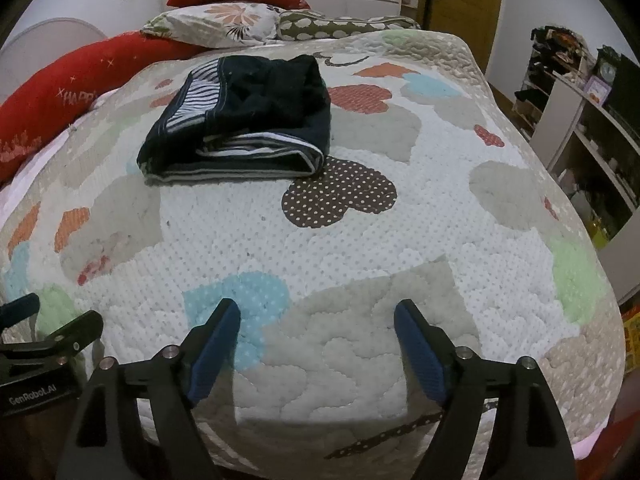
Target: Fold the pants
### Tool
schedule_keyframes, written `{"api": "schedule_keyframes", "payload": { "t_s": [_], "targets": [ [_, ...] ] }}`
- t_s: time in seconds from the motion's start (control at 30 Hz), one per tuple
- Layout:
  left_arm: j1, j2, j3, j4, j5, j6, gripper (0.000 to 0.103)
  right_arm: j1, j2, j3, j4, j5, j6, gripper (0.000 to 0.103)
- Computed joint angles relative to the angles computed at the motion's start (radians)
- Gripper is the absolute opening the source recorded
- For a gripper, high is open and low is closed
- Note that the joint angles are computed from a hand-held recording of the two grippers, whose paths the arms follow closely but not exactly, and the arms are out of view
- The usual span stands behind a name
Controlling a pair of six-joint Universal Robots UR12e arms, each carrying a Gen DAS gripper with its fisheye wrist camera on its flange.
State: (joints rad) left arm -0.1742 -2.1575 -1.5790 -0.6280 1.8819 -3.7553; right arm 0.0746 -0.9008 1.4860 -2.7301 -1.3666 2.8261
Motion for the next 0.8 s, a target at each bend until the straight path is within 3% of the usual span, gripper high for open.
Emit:
{"api": "schedule_keyframes", "payload": {
  "t_s": [0.2,0.4,0.8],
  "targets": [
    [0.006,0.001,0.007,-0.017,-0.029,-0.011,0.103,-0.005,0.007,-0.002,-0.008,0.017,-0.001,0.090],
    [-0.005,-0.001,0.000,0.008,0.003,-0.017,0.103,-0.003,0.011,0.008,-0.046,0.010,-0.002,0.093],
    [-0.014,0.000,-0.008,0.036,0.024,-0.012,0.103,-0.005,0.022,0.048,-0.189,0.023,0.008,0.098]
  ]
}}
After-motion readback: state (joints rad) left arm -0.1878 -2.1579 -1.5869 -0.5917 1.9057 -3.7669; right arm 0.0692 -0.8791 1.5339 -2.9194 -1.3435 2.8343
